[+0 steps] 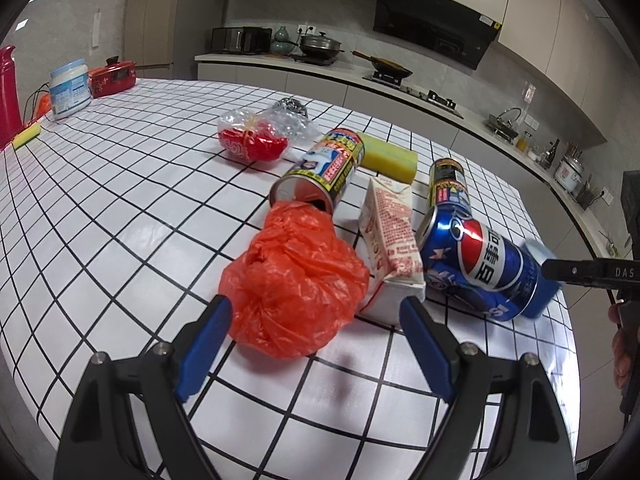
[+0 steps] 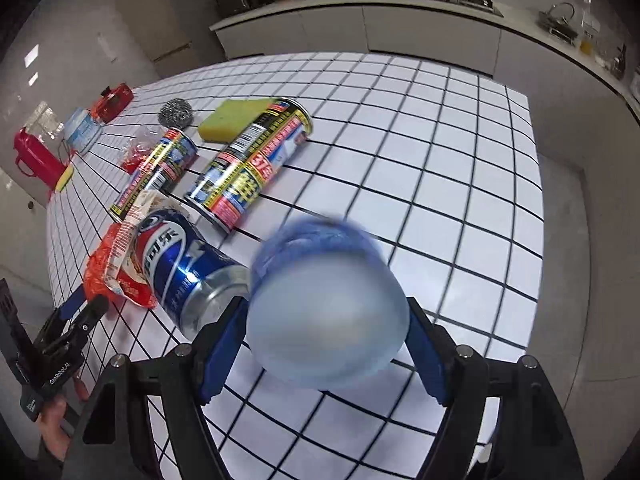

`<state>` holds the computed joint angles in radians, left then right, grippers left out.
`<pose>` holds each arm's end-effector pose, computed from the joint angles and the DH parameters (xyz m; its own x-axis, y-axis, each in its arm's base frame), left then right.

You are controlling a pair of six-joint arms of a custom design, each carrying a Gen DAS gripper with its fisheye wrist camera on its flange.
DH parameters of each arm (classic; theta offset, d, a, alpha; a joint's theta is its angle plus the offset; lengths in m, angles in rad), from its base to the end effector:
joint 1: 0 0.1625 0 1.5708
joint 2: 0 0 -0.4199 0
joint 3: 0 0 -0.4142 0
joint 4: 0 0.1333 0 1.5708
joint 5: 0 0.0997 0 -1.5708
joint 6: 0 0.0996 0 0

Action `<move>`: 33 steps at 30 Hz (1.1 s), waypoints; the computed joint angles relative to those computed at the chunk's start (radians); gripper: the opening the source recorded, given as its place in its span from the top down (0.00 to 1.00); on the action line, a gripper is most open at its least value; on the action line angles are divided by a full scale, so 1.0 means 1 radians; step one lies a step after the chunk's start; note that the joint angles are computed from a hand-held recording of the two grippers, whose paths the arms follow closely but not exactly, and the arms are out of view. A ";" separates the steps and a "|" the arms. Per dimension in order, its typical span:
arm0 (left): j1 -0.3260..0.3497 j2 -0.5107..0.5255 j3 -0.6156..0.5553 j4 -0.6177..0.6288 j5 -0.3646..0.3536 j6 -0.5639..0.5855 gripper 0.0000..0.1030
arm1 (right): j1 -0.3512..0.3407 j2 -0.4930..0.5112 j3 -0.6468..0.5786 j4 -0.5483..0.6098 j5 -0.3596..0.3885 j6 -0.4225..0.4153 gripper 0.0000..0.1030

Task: Collect trash
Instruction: 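Grasp the blue bowl with the right tool, tipping out the tissues, then grasp the red plastic bag with the left tool while the right tool holds the bowl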

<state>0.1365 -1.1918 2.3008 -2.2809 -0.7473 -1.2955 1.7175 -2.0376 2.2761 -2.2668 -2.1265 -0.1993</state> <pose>-0.3736 -0.2596 0.0807 -0.8270 0.0729 -0.5575 0.4308 0.7194 -0.5449 0.1296 -0.3249 0.4077 -0.8312 -0.0715 0.5514 -0.3017 0.8910 -0.3393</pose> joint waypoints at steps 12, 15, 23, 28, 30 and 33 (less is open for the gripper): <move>0.016 -0.048 0.031 0.036 -0.008 -0.011 0.15 | -0.022 0.014 0.081 -0.196 0.012 -0.105 0.27; 0.055 -0.032 0.030 -0.039 -0.023 0.072 0.15 | -0.021 0.008 0.084 -0.202 0.033 -0.098 0.28; 0.116 0.003 0.021 -0.208 -0.059 0.240 0.57 | 0.009 -0.007 0.095 -0.243 0.033 -0.062 0.28; 0.053 -0.043 0.037 -0.153 -0.016 0.225 0.63 | 0.028 -0.045 0.103 -0.246 0.044 -0.051 0.28; 0.031 -0.064 0.040 -0.118 -0.005 0.211 0.63 | 0.040 -0.062 0.100 -0.242 0.052 -0.040 0.28; 0.000 -0.091 0.048 -0.071 -0.004 0.182 0.63 | 0.063 -0.084 0.090 -0.222 0.048 -0.027 0.28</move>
